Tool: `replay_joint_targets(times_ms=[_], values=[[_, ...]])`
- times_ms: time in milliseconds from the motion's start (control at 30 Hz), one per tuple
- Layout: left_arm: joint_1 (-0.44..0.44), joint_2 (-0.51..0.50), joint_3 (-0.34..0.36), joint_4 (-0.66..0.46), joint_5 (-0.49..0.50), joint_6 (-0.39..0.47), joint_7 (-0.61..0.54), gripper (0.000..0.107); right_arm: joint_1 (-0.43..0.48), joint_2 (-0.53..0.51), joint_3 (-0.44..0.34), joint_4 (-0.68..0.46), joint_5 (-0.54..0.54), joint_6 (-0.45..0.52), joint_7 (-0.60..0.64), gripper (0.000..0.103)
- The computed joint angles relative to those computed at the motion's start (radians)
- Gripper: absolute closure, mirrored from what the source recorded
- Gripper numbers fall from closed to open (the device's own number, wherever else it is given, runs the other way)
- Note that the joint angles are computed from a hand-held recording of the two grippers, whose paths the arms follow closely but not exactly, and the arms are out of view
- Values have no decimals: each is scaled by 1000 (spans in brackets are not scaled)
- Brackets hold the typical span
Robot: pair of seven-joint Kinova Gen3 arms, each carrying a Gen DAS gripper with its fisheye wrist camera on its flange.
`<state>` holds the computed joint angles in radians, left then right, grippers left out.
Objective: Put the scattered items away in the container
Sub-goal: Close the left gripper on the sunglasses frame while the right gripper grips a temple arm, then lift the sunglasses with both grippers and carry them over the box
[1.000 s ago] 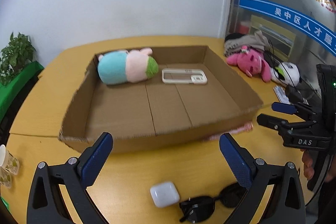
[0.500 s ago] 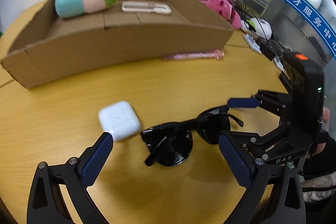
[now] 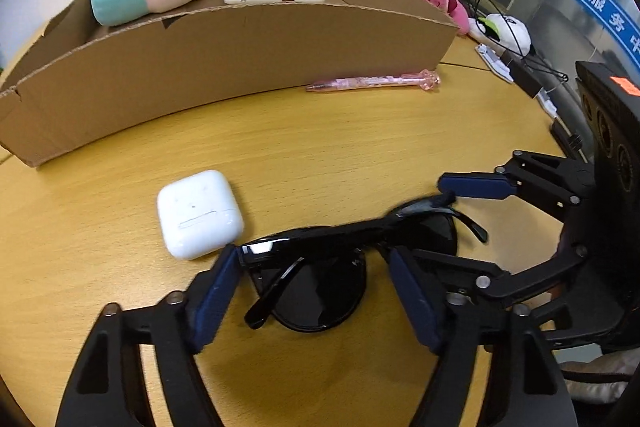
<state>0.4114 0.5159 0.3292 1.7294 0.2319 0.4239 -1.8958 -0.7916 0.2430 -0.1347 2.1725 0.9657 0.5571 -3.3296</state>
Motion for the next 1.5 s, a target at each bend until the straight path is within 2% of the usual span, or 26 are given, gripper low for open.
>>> replay_joint_targets(times_ms=[167, 333, 500, 633, 900, 967, 1000, 1033, 1100, 1167, 1333, 1500], values=[[45, -11, -48, 11, -41, -19, 40, 39, -13, 11, -3, -8, 20, 5, -14, 37], [5, -11, -13, 14, -30, -14, 24, 40, -12, 7, -1, -8, 12, -5, -9, 37], [-6, -13, -7, 18, -17, -13, 18, 40, -22, -28, -9, 15, 55, -19, -69, 36], [-21, -9, 7, 13, -3, -6, 6, 41, 3, -9, -29, -3, 24, -52, -1, 37], [-21, -14, 0, 14, 15, 6, 1, 42, -3, -14, 16, 20, 40, -109, -18, 40], [-18, -21, -8, 20, 13, 4, 12, 43, -11, -25, 21, 31, 72, -100, -58, 48], [-43, -24, 12, 24, 32, 5, 1, 43, -25, -28, 28, 28, 73, -72, -70, 69], [-82, -25, 42, 27, 68, 9, -23, 46, -20, -31, 24, 27, 64, -59, -67, 71], [-106, -27, 52, 23, 91, 20, -33, 67, 8, -40, 6, 37, 64, -68, -68, 73], [-93, -24, 27, 13, 92, 35, -26, 72, 20, -50, 5, 53, 90, -87, -100, 73], [-118, -13, 35, 20, 132, 37, -50, 73, 30, -39, -16, 36, 80, -68, -67, 74], [-141, -23, 54, 35, 161, 20, -84, 75, 21, -43, -17, 38, 102, -57, -92, 74]])
